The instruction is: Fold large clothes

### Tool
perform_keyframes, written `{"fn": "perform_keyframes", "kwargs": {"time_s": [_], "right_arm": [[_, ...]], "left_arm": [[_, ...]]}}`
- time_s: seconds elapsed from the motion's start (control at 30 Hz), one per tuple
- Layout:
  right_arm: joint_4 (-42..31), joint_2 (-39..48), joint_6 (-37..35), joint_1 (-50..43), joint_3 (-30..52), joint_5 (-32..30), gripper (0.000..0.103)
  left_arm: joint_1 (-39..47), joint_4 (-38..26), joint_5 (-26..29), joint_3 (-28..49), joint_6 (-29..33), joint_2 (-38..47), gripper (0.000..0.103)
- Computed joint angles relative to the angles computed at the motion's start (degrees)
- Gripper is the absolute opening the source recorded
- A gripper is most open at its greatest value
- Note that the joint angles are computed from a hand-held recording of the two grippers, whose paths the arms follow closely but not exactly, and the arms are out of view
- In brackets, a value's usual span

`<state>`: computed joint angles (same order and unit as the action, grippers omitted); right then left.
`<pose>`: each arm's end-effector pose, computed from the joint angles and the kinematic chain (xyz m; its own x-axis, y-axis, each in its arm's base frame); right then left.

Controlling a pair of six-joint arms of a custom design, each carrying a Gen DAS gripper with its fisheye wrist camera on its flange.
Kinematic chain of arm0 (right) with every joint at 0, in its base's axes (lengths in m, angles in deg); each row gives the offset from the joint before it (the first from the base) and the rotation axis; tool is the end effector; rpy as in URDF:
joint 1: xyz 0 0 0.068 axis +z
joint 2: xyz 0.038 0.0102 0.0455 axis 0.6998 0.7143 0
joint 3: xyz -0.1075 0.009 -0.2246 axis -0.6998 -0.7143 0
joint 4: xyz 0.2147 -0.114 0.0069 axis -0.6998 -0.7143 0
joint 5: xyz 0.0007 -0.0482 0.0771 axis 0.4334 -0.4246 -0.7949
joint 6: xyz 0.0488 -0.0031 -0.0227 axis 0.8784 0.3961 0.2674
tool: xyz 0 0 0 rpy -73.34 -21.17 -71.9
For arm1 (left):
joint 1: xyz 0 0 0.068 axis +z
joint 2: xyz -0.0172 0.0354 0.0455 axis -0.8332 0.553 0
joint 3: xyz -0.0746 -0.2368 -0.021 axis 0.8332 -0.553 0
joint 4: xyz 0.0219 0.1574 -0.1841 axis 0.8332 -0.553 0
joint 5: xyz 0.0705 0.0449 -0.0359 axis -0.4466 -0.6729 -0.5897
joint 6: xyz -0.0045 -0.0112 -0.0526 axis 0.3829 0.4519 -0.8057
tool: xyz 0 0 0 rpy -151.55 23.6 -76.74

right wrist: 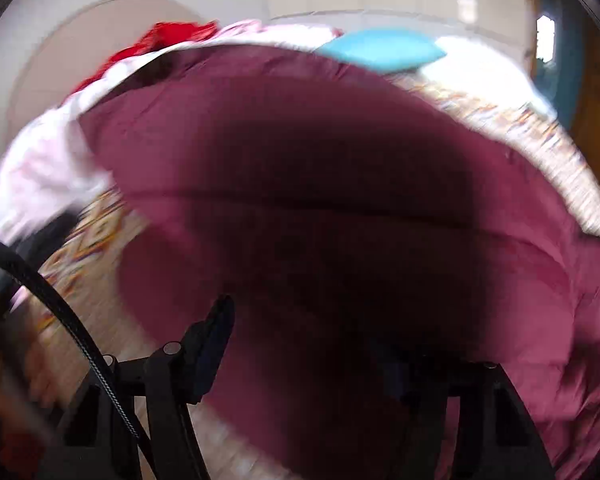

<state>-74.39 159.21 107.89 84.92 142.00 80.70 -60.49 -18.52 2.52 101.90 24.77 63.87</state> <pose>0.2393 0.1908 0.2029 -0.7814 -0.0325 -0.6231 -0.1144 0.9892 0.0918 0.2118 -0.0191 0.1999 -0.5861 -0.2545 -0.7693 -0.0113 0.9519 -0.3063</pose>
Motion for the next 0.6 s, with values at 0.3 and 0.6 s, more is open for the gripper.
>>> {"fn": "perform_keyframes", "kwargs": {"time_s": [0.3, 0.6], "right_arm": [[-15.9, 34.1, 0.1, -9.6, 38.9, 5.3, 0.087], [-23.1, 33.2, -0.9, -4.7, 53.2, 1.3, 0.085]], "left_arm": [[-3.9, 5.4, 7.7, 2.3, 6.4, 11.1, 0.078], [-3.0, 5.5, 17.7, 4.0, 7.4, 17.3, 0.047]]}}
